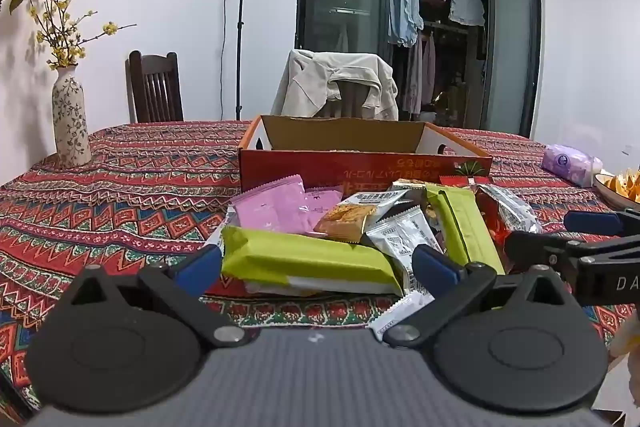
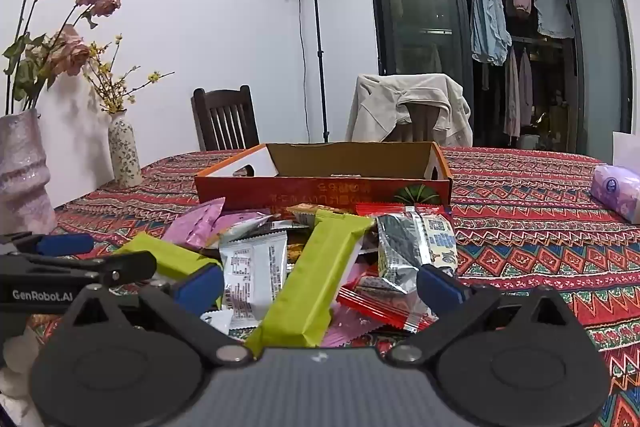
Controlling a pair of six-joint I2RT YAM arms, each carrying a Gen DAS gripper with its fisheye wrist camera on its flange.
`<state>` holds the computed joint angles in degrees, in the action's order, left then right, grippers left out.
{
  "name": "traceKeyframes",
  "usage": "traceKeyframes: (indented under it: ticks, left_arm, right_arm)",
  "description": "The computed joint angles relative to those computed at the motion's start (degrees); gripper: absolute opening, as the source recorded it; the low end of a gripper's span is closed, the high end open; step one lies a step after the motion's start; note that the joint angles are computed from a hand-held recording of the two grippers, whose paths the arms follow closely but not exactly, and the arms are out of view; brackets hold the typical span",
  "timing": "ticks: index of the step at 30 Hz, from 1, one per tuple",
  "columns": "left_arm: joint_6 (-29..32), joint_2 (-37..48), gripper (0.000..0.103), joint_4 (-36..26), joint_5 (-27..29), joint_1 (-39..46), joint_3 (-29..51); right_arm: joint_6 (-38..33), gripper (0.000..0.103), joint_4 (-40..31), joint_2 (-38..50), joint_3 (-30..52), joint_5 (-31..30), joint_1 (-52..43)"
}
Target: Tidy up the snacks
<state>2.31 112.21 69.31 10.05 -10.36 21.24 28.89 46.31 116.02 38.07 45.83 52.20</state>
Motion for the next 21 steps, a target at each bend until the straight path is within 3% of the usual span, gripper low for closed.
traceKeyframes:
  ticks: [8,14,21]
  left_arm:
    - [-0.8,2.0,0.103,3.2,-0.8,-0.9,-0.9]
    - [-0.6,0.5,0.103,-1.0,0.6,0.2,0.7]
    - [-1.1,0.9,0.103,-0.6,1.0,0.5,0.7]
  right_arm:
    - [0.4,0.103,0.1,0.3,-0.1,-0.7,-0.5]
    - [0.6,0.103,-0.2,0.3,0.2,-0.6,-0.4]
    - [0.7,0.103,-0.6,0.2,0.2,-0.7,-0.5]
